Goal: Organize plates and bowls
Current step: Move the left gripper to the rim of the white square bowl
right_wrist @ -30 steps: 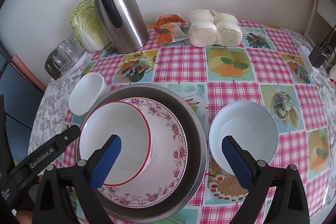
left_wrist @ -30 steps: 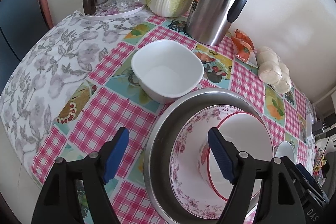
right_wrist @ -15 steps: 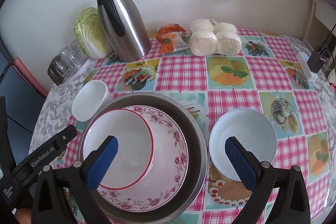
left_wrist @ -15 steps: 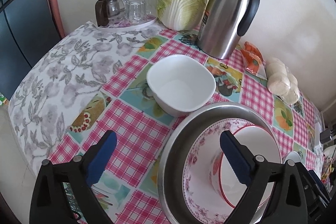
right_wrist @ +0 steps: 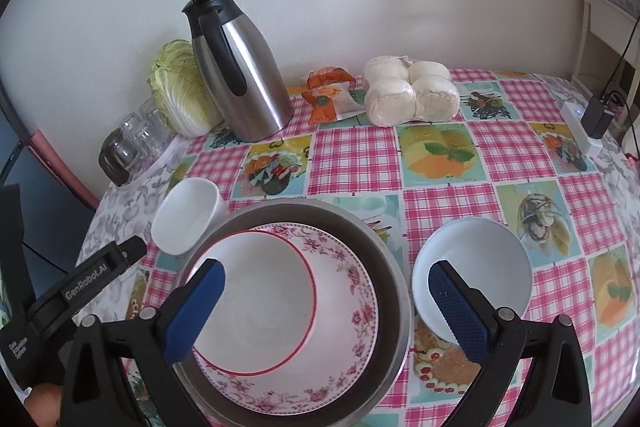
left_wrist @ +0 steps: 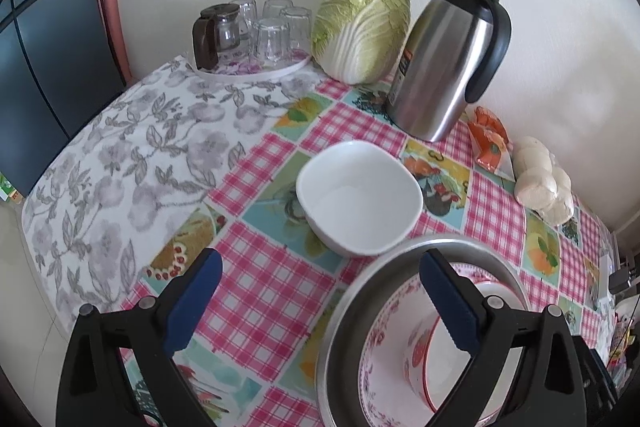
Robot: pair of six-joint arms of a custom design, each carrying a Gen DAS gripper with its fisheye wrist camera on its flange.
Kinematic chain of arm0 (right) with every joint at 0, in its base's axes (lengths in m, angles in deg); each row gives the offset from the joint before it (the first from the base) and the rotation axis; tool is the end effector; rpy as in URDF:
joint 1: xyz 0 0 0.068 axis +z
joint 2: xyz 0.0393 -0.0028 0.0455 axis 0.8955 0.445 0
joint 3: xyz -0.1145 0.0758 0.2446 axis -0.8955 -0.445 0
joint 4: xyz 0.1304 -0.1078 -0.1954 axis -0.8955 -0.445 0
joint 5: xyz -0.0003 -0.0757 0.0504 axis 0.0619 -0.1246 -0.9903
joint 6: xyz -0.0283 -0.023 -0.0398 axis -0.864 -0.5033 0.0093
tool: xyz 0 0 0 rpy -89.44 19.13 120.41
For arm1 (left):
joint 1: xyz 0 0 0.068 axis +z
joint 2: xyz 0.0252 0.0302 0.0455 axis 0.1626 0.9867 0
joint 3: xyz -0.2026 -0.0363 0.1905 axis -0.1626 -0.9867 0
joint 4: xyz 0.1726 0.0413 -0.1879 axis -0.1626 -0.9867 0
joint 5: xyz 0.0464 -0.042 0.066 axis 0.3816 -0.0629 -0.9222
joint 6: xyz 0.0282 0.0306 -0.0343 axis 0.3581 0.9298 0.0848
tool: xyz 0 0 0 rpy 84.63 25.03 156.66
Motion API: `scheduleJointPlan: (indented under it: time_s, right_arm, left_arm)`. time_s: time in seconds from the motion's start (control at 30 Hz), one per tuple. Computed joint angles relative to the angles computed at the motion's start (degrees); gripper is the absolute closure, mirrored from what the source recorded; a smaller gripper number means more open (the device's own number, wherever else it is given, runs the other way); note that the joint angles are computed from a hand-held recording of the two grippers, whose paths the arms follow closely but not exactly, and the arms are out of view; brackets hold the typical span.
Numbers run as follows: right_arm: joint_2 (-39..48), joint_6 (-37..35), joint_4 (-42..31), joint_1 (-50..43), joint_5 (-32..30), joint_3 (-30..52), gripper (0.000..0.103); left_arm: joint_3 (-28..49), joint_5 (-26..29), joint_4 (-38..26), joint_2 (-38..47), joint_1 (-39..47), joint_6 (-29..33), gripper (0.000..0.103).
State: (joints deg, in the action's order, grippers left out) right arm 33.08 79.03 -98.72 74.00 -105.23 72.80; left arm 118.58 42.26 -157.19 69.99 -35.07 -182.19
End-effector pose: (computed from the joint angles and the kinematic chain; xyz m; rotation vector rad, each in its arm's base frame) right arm 0.3573 0.0776 0.2481 -0.3641 2.4286 0.4902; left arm 0.2923 -0.2578 0.2564 -1.1109 2.2804 0.1912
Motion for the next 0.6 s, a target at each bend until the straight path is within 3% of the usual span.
scheduleJointPlan:
  time_s: [0.23,0.6]
  right_arm:
    - [0.0,2.2,-0.4,1.1,-1.0,0.1,0.000]
    - [0.1,3.8,-0.8,3.8,2.3,0.9,0.000]
  left_arm:
    - [-3.4,-0.6,2.6,-3.0,1.5,1.0,0.004]
    - [-11.0,1.9,10.9,-7.5,6.3,4.3,0.004]
